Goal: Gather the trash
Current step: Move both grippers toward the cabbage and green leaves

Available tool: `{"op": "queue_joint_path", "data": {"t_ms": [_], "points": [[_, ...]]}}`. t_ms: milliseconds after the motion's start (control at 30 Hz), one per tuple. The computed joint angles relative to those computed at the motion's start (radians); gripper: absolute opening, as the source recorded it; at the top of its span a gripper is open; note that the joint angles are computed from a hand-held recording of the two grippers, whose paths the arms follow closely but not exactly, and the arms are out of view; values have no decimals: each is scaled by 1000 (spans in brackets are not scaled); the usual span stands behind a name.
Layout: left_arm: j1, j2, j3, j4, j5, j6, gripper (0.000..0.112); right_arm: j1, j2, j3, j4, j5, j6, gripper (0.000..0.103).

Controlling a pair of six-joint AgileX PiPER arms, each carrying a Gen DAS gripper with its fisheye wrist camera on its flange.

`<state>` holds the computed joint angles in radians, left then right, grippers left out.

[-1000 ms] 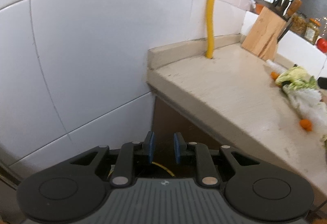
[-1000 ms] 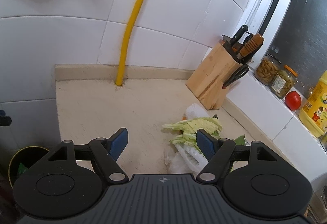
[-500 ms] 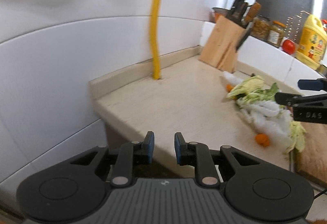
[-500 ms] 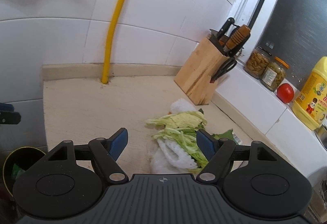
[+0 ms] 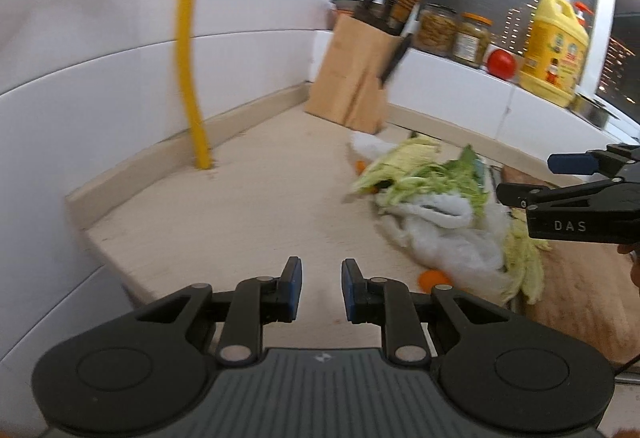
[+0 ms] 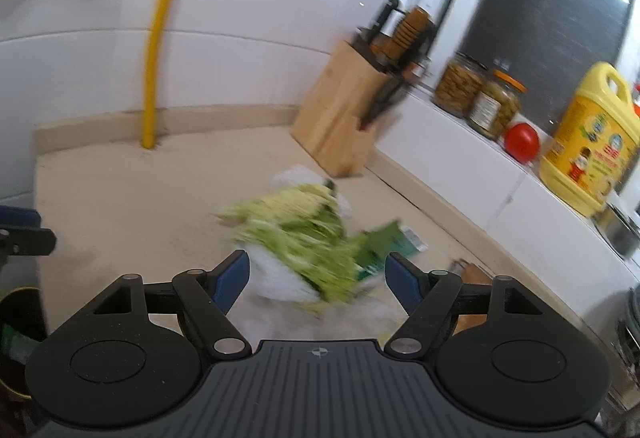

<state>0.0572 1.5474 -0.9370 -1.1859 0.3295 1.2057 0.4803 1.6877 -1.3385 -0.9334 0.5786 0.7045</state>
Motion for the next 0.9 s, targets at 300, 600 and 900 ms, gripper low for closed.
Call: {"op": "queue_joint_path", "data": {"t_ms": [300,600,900], "points": [[-95,92,-113,91,37,-103,16,-131,4,-17,85,16,-66,80],[-139,222,-312,181,80,-207,16,-276,37,-112,495,-24,-428,80],[-129,526,-818,472,280,-412,31,-339,138,-263,785,22,-679,80]]}}
